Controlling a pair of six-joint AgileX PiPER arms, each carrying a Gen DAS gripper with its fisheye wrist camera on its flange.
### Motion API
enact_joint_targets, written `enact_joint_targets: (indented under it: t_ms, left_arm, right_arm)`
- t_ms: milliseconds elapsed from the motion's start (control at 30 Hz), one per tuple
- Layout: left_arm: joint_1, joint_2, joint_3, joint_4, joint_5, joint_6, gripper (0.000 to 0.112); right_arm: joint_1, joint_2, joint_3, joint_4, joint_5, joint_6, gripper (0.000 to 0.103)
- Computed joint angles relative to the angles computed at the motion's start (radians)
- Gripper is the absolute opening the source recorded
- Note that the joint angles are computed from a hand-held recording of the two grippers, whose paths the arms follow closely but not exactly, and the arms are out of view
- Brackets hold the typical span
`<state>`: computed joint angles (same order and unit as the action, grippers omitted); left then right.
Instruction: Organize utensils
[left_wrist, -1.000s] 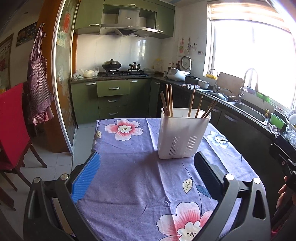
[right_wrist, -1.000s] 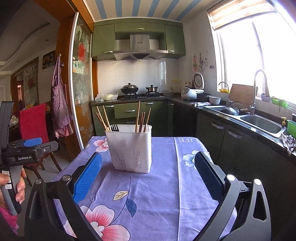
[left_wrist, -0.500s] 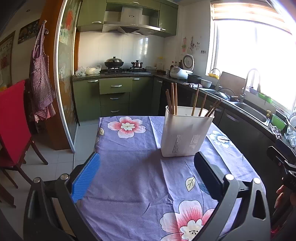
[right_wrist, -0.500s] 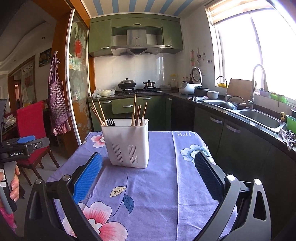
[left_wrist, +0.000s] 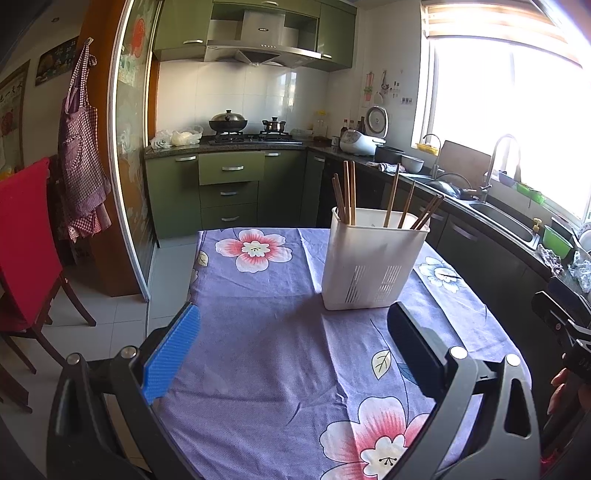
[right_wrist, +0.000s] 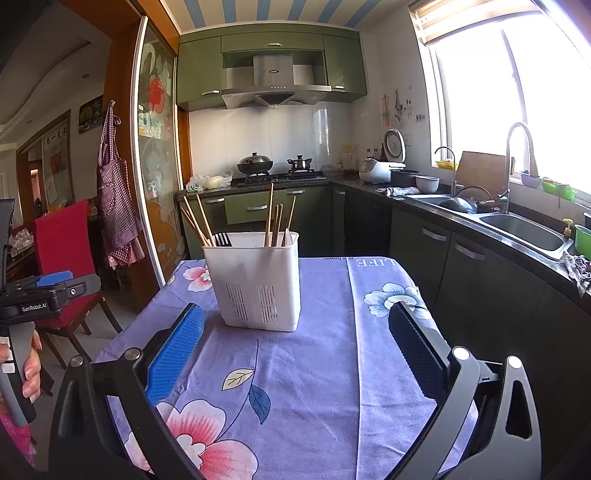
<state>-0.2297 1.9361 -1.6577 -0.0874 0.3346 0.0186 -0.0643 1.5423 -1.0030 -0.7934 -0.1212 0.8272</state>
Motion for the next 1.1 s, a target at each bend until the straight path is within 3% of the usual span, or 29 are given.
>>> enact_joint_targets:
  t_ms: [333,1100]
  left_arm:
    - [0.003,0.004,0.000,-0.006,0.003,0.003,0.096]
    - [0.006,0.006,0.000,-0.006,0.006,-0.004,0.096]
  right_arm:
    - [0.009,0.009,-0.006,0.023,0.006,-0.019,0.098]
    - [0.008,0.018,-0.012,-0.079,0.002,0.086,0.098]
